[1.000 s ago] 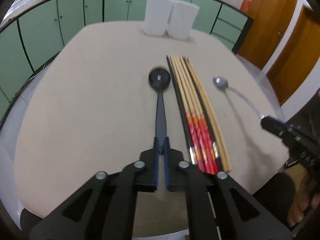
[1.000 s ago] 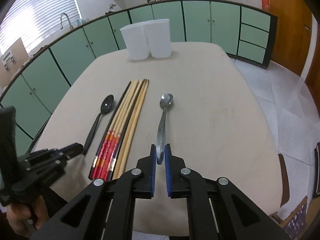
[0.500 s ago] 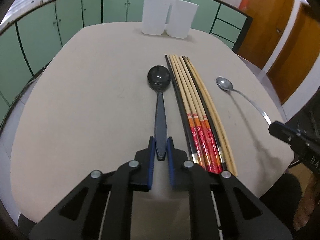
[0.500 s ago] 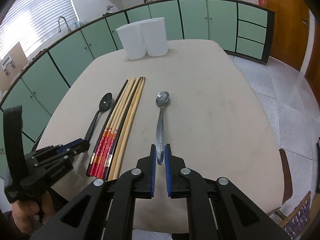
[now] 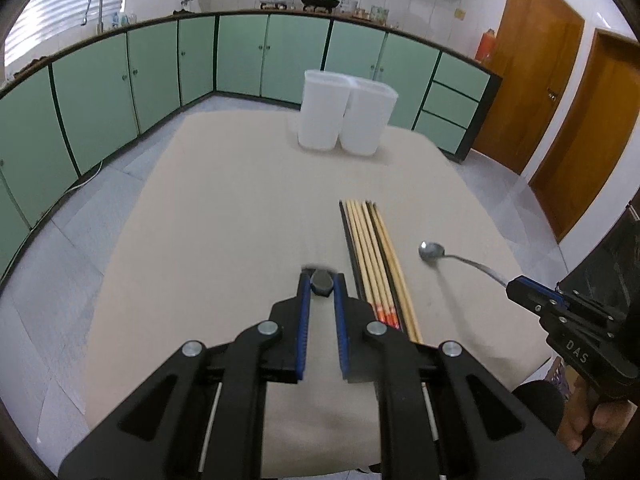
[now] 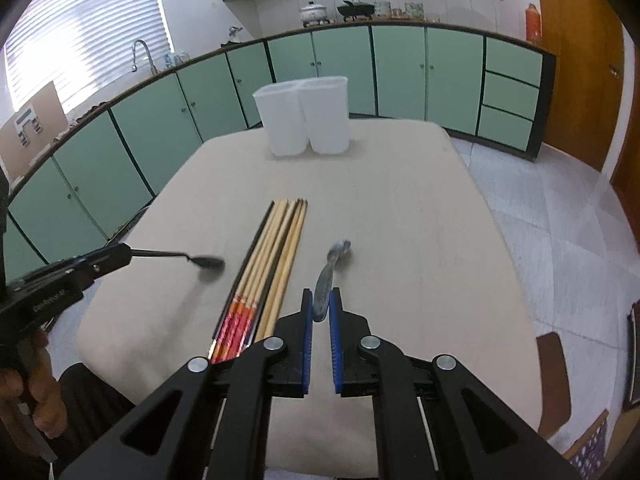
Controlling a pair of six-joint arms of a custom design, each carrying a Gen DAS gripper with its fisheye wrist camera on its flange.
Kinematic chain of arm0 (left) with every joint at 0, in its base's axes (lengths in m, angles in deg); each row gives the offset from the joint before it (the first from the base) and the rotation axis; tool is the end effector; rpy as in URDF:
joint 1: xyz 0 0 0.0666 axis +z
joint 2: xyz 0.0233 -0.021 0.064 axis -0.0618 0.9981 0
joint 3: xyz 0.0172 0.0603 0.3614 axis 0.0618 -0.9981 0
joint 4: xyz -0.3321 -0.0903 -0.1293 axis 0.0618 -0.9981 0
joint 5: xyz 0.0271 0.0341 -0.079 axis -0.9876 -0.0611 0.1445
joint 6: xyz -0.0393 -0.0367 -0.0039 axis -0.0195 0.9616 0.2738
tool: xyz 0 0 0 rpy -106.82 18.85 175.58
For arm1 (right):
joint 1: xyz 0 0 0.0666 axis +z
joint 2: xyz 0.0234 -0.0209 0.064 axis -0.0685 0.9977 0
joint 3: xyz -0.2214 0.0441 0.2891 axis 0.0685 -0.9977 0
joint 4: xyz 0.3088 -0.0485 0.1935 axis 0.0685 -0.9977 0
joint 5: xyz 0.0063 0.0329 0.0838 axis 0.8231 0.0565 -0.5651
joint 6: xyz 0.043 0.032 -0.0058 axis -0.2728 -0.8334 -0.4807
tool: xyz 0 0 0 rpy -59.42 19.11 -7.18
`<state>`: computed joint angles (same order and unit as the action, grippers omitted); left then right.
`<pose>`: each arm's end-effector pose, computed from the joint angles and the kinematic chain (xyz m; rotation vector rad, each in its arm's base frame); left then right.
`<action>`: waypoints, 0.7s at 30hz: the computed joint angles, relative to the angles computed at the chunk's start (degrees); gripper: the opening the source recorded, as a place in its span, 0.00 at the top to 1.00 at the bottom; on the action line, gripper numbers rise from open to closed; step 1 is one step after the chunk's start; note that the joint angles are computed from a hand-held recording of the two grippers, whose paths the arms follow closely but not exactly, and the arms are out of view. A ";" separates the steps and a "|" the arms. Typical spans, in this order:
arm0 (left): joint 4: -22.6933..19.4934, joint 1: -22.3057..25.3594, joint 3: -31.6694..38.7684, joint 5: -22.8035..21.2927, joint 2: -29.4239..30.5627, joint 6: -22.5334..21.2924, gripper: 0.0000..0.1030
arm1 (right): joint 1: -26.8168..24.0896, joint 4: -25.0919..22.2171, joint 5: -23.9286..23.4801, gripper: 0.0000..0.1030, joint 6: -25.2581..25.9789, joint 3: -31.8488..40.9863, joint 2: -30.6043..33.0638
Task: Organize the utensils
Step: 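Close the left gripper on the black spoon handle and lift it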
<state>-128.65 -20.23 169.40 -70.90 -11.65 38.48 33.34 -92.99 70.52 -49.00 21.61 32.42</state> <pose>0.3634 -0.1114 0.5454 0.1606 2.3842 -0.2866 0.3250 0.2344 0.5436 -0.0055 2.3810 0.2283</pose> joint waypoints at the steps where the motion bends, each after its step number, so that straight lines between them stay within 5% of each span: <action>1: -0.26 0.14 0.81 -0.15 0.18 -0.30 0.90 | -0.22 -0.38 0.01 0.94 0.54 0.90 0.38; 6: -1.96 1.13 4.71 0.96 1.52 -1.55 0.90 | -1.82 -2.61 -2.04 0.98 2.62 5.46 2.33; 8: -1.92 1.62 5.33 1.57 1.62 -2.43 1.00 | -2.17 -3.67 -2.21 0.99 3.46 7.08 3.26; 21: -2.59 4.13 6.28 3.66 1.94 -3.66 0.99 | -2.52 -7.08 -1.72 0.99 6.81 14.54 6.28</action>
<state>-131.23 -16.10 175.68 -67.24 -9.71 34.82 30.81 -100.07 68.80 -42.19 36.15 38.71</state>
